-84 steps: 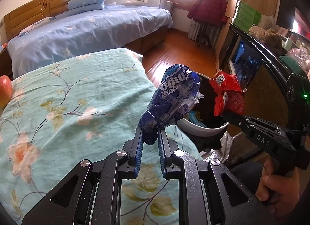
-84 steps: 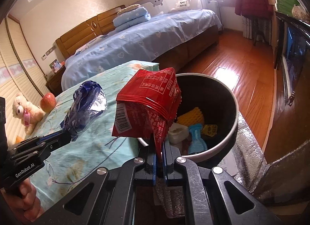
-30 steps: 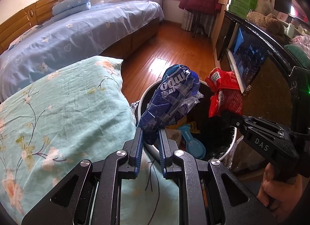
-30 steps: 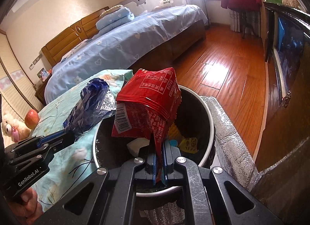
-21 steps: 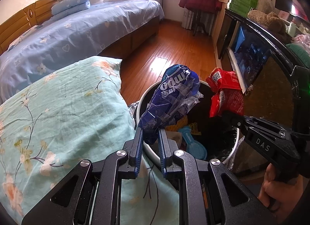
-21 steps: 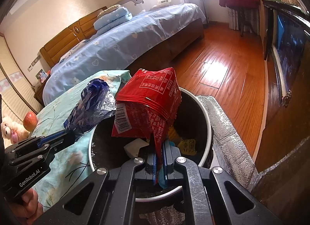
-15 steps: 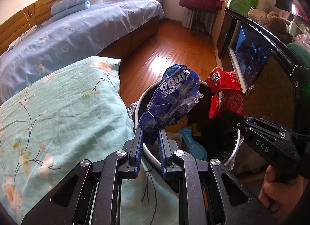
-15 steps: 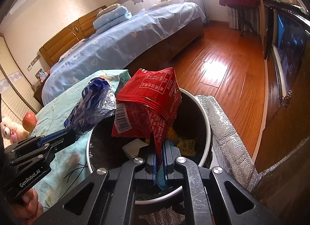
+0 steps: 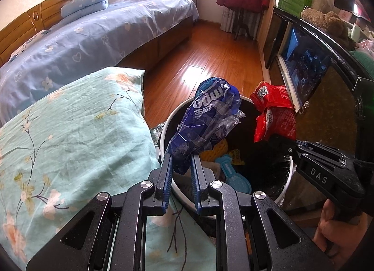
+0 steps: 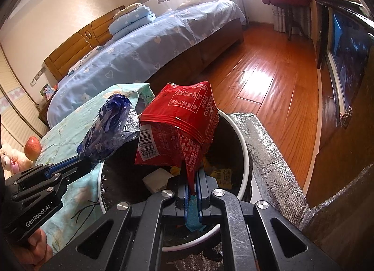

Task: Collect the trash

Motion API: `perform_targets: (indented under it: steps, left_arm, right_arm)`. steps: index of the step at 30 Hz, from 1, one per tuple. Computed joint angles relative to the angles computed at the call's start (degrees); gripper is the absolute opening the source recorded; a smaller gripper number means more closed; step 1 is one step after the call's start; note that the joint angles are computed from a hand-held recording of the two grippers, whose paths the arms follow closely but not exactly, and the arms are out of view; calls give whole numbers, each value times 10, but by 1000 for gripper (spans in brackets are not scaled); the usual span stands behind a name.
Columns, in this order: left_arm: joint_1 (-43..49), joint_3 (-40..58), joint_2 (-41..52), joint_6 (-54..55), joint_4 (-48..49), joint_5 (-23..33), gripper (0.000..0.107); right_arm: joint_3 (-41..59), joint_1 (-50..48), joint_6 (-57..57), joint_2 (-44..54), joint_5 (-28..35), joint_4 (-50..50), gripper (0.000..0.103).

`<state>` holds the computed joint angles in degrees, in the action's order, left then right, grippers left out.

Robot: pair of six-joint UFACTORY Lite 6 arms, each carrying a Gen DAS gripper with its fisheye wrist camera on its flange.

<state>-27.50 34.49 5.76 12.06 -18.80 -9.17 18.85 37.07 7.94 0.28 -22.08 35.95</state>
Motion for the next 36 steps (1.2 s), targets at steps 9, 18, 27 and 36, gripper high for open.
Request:
perform_targets:
  steps: [9,18,27,36]
  left_arm:
    - [-2,4,4,9,-10,1,15]
    - [-2,5,4,11,-12,2,15]
    - [-1,4,-5,0,2,5,28]
    - [25,-97,-125,6,10,-5,48]
  right_arm:
    - [1,-2,-4,-1,4,2,5]
    - [-5,-7,-5,-4,5,-3,5]
    - [-11,-12,3,-18,17,-13,10]
    - [-39,31,-84,-90,17,114,63]
